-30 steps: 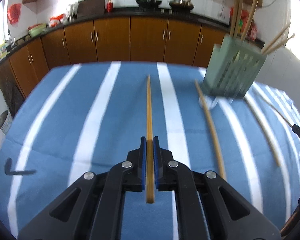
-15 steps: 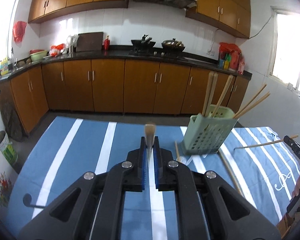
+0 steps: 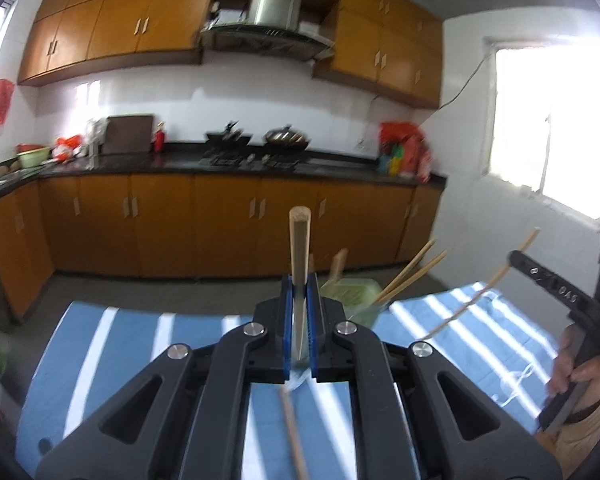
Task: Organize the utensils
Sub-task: 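Raise the left tool's chopstick over the green holder while the right tool carries its own, then open the left tool to drop its chopstick while the right tool releases its own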
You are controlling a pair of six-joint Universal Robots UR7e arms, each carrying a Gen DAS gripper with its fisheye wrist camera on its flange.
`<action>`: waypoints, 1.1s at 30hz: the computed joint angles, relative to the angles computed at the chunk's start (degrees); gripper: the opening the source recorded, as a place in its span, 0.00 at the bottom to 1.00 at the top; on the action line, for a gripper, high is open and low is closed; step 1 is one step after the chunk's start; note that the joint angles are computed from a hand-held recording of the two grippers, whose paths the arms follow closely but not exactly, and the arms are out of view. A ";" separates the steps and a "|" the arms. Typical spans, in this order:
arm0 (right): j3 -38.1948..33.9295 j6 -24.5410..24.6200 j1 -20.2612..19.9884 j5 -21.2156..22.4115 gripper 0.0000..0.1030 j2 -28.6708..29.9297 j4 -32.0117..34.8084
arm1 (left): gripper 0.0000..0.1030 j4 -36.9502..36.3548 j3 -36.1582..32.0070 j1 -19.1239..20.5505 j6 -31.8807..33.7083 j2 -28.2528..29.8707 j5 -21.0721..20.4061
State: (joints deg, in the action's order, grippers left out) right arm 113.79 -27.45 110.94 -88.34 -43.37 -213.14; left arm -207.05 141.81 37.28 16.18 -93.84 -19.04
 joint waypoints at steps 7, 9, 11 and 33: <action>-4.15 -0.19 3.12 4.04 0.07 2.99 -4.17 | 0.07 -19.01 -7.90 0.07 14.29 10.73 -5.12; -6.53 -0.56 3.87 3.84 0.07 4.95 -5.24 | 0.07 -23.96 -10.86 1.41 18.42 13.93 -6.55; -8.80 -1.50 4.28 3.13 0.07 7.01 -6.52 | 0.07 -27.24 -13.10 2.74 21.06 16.32 -7.88; -13.89 -3.64 4.14 -3.72 0.29 11.77 -0.32 | 0.18 -21.70 -17.53 15.15 13.55 21.55 -15.13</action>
State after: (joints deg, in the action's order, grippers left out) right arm 99.90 -31.10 115.08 -92.06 -31.60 -213.46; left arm -228.75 124.27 52.43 29.73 -72.29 -34.17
